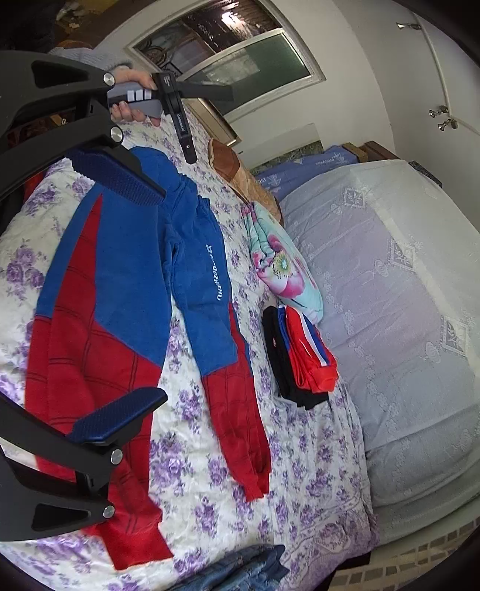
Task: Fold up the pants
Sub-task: 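Grasp the blue waistband with the left tool while the right tool grasps the red leg cuffs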
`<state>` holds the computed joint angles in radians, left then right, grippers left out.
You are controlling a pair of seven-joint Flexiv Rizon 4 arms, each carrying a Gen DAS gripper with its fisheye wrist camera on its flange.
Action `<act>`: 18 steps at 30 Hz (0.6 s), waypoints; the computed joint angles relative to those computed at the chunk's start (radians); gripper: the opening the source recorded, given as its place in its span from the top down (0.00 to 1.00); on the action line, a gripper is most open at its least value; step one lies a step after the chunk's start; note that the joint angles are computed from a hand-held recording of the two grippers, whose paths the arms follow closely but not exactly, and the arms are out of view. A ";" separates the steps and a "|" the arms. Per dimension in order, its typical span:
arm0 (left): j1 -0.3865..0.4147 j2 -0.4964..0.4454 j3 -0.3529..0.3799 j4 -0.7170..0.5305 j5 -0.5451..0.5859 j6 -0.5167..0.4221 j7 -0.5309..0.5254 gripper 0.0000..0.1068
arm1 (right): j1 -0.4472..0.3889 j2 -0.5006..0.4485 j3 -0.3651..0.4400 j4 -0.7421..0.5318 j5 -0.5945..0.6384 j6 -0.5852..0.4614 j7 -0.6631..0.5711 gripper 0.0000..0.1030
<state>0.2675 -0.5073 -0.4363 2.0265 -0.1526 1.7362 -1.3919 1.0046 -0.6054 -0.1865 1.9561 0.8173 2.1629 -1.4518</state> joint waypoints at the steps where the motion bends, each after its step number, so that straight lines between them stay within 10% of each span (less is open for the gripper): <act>1: 0.032 -0.024 -0.022 -0.032 -0.013 -0.035 0.010 0.08 | -0.043 0.005 0.030 0.000 -0.041 -0.022 0.018 0.04; 13: -0.062 -0.312 0.047 -0.516 -0.178 -0.425 0.244 0.09 | -0.338 -0.071 0.166 -0.082 -0.461 -0.131 0.196 0.04; 18: -0.023 -0.374 -0.023 -0.578 -0.279 -0.541 0.366 0.41 | -0.485 -0.105 0.234 -0.132 -0.637 -0.141 0.275 0.04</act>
<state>0.2448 -0.8809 -0.4589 1.4488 -0.4318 1.1954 -1.0262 0.5194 -0.7108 0.0477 1.8244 0.1799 2.0216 -1.1766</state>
